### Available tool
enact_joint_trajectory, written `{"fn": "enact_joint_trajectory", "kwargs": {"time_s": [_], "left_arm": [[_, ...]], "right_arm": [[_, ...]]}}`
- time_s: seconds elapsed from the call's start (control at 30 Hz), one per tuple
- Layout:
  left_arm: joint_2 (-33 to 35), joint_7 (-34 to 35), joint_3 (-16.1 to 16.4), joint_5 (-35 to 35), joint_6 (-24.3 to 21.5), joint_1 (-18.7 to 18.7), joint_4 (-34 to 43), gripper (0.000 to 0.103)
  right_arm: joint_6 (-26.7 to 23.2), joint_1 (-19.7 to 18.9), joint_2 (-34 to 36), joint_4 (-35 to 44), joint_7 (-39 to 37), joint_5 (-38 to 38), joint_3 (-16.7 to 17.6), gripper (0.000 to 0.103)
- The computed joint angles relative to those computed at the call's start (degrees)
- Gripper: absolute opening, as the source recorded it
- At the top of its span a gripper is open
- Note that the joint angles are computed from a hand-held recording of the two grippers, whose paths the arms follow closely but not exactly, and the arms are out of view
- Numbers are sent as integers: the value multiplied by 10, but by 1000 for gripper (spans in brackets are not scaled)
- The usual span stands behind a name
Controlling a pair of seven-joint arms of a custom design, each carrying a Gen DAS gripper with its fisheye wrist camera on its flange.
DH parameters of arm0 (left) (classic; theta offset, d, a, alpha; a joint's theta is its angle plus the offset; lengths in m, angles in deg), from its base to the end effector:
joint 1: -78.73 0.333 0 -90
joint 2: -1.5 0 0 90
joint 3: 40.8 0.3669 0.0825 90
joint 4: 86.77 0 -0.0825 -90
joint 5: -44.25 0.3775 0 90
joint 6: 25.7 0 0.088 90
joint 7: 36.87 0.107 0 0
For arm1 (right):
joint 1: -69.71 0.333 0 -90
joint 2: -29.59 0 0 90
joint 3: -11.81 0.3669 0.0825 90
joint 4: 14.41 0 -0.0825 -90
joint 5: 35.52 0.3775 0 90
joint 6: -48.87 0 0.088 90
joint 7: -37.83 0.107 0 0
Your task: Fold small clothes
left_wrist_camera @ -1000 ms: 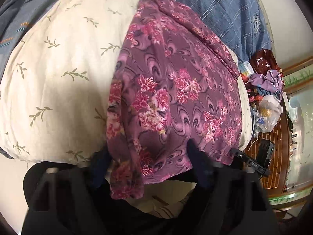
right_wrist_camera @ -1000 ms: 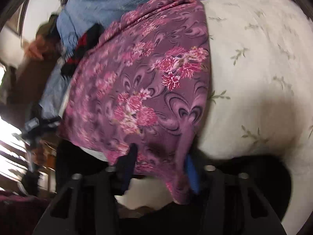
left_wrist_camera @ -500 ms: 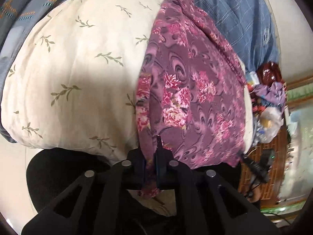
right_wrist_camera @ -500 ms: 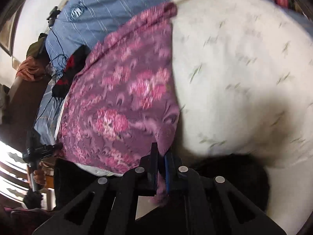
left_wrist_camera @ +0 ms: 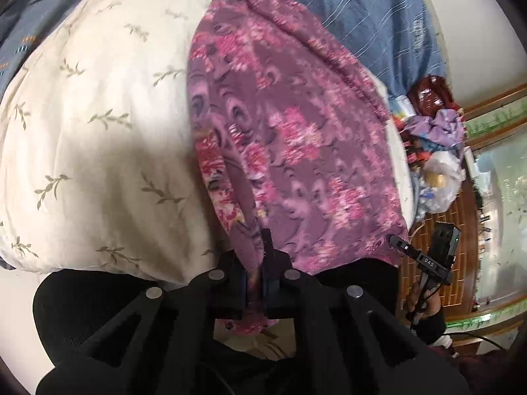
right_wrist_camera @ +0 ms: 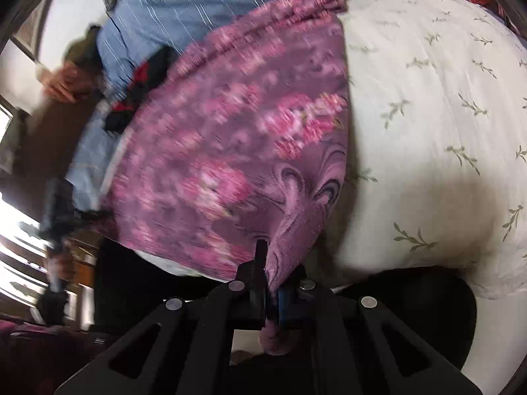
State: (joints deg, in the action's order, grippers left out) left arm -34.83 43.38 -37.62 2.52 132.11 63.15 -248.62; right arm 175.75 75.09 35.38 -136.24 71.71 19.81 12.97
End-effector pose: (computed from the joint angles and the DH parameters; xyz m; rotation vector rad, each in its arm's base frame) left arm 0.3286 -0.0432 0.4721 2.4897 -1.3816 1.0403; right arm 0.5570 0.0907 0.4277 -2.0604 1.2520 0.3468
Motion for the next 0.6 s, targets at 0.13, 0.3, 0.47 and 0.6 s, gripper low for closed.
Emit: {"fn": "enact_joint_trajectory", "kwargs": {"time_s": [0.13,0.3,0.47,0.6], "left_arm": [[-20,38,35,-56,57,-43,5,4],[7,102,113,-119,130,-110,62,4],[103,167,170,-160,145,-128,161,4],[197,260,237,-253,126,-156,256,4]], "right_arm": [[-114,-39,-1,13,-41,155,-17,4],[-168,-60,35,65,-26,284,-20,4],[-118,-50,98,160,5,341,3,4],[-72,-47,177,271,55,341,30,4]]}}
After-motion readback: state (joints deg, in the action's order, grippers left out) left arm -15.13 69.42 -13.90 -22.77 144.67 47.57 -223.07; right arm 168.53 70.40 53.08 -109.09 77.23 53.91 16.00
